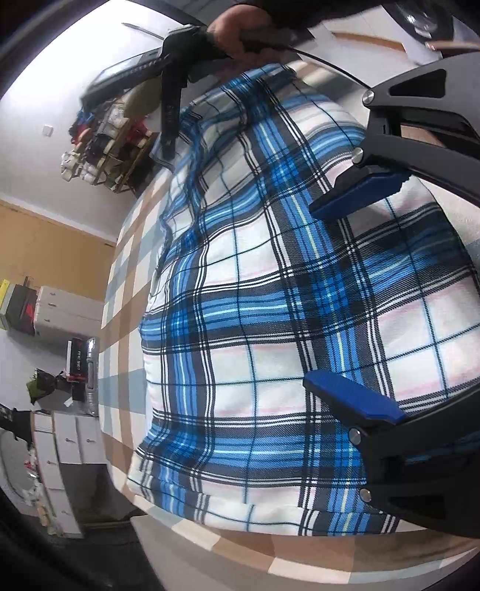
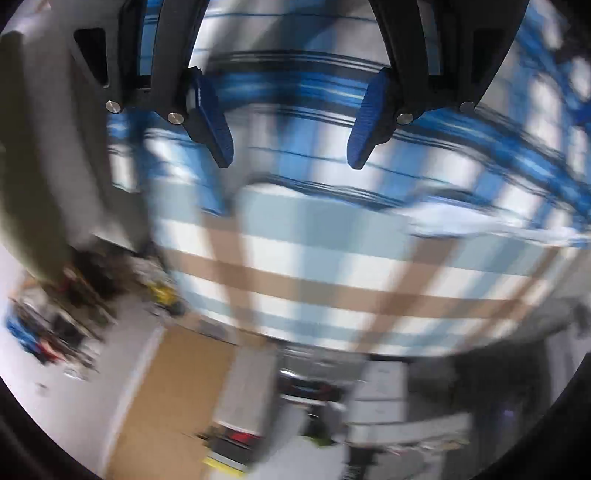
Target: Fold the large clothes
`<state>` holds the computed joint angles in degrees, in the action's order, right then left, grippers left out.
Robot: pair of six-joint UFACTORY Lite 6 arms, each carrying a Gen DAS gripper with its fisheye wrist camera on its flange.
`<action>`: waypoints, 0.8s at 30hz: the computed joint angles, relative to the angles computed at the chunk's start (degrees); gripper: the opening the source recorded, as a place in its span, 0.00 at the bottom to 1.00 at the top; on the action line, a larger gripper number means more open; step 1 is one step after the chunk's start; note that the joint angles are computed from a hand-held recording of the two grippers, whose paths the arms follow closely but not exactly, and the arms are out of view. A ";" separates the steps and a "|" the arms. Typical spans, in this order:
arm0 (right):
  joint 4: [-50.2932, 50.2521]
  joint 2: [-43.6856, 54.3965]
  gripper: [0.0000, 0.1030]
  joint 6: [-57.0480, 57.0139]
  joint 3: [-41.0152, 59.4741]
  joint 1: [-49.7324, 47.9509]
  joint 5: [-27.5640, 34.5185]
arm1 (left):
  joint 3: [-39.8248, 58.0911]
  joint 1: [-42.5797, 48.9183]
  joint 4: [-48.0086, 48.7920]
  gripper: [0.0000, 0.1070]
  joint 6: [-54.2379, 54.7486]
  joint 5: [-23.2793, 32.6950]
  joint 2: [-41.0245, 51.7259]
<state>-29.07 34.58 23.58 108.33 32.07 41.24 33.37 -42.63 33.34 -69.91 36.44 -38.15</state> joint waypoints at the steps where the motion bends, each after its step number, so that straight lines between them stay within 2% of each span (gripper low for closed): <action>1: 2.51 1.61 0.63 -1.88 1.17 -2.40 1.18 | -0.19 -0.33 1.17 0.73 -0.90 0.51 0.26; 2: 7.43 5.00 0.68 -5.88 2.22 -5.36 1.88 | 0.30 -1.62 2.98 0.74 -3.19 1.72 1.18; 3: 11.74 5.98 0.68 -10.16 1.12 -7.11 0.19 | 0.19 -1.52 3.14 0.74 -3.74 1.85 1.15; 5: 13.18 4.11 0.71 -13.50 -2.74 -8.25 -5.60 | 0.70 -0.89 2.02 0.74 -3.49 2.06 1.09; 7: 14.05 5.98 0.72 -16.27 1.22 -8.17 -2.40 | 2.24 4.05 -6.13 0.75 5.60 0.72 1.24; 9: 15.17 4.81 0.66 -16.34 1.40 -8.34 -1.35 | 7.83 10.38 -15.79 0.75 16.51 3.39 4.54; 11: 23.14 -3.71 0.66 -21.43 -8.01 -9.58 -7.53 | 11.72 12.97 -16.00 0.75 19.14 4.29 5.26; 12: 29.14 -8.08 0.67 -25.97 -12.99 -10.14 -9.59 | 14.94 12.82 -12.51 0.75 16.86 6.62 7.05; 14: 37.74 -13.85 0.67 -33.43 -20.44 -9.56 -11.45 | 22.52 14.55 -8.67 0.75 17.87 9.74 14.57; 16: 36.74 -17.08 0.70 -33.28 -26.36 -7.57 -12.72 | 29.15 18.89 -12.63 0.75 25.28 8.96 22.91; 18: 27.92 -13.41 0.72 -25.41 -25.76 -4.50 -13.11 | 35.45 23.87 -19.83 0.75 33.39 9.29 32.70; 20: 25.13 -13.62 0.75 -23.85 -29.97 -3.94 -18.11 | 37.03 25.41 -21.87 0.77 35.86 10.17 38.19; 22: 24.12 -13.30 0.75 -22.57 -28.89 -3.66 -16.81 | 37.80 24.06 -18.46 0.80 34.41 10.41 39.64; 24: 28.76 -16.53 0.72 -25.19 -29.34 -4.56 -15.20 | 39.65 24.28 -19.75 0.80 35.09 13.19 40.01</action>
<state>-0.31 18.06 -1.61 78.99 27.51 26.05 73.02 -18.34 13.59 -34.82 49.63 1.87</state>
